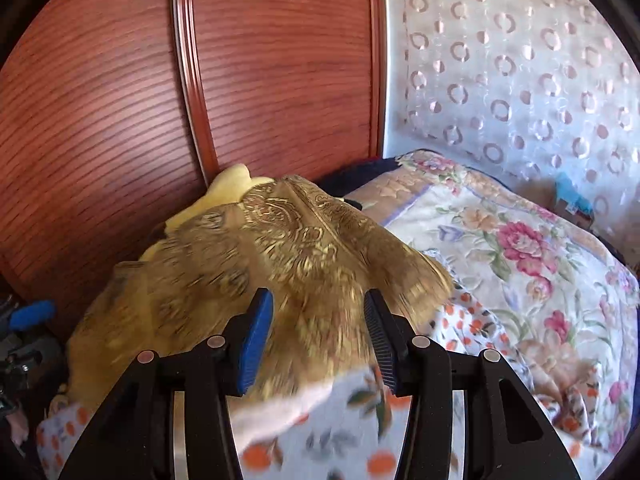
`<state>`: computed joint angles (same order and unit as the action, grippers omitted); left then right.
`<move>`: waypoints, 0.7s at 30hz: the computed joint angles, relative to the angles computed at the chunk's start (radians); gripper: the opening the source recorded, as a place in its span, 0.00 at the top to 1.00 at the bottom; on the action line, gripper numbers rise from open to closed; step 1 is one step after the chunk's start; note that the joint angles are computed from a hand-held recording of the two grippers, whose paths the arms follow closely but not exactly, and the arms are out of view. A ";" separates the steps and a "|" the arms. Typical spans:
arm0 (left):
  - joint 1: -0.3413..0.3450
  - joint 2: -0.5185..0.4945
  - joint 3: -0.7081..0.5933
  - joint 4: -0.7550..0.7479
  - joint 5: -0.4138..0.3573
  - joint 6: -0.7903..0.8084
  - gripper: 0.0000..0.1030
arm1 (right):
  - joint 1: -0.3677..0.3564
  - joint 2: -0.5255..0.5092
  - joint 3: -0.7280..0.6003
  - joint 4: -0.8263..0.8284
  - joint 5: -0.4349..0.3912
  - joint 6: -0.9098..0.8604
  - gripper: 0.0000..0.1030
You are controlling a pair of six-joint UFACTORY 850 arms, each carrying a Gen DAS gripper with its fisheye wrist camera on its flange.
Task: Fold small clothes
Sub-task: 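Carry the folded bundle with both grippers beside the yellow plush toy, then open both grippers to release the bundle and pull back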
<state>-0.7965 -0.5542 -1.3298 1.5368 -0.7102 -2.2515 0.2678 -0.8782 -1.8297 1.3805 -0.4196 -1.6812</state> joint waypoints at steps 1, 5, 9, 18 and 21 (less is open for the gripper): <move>-0.005 0.001 -0.005 -0.003 0.001 0.015 0.45 | -0.010 0.042 0.062 0.066 -0.006 -0.063 0.52; -0.036 0.003 -0.026 0.019 -0.008 0.045 0.24 | -0.050 0.200 0.300 0.329 -0.024 -0.325 0.52; -0.069 -0.015 -0.073 0.000 -0.011 0.116 0.23 | -0.091 0.344 0.502 0.496 -0.046 -0.492 0.52; -0.143 -0.088 -0.206 -0.031 0.034 0.237 0.20 | -0.207 0.655 0.904 0.770 -0.119 -0.772 0.45; -0.167 -0.113 -0.249 -0.036 0.048 0.238 0.20 | -0.229 0.735 1.003 0.867 -0.113 -0.843 0.44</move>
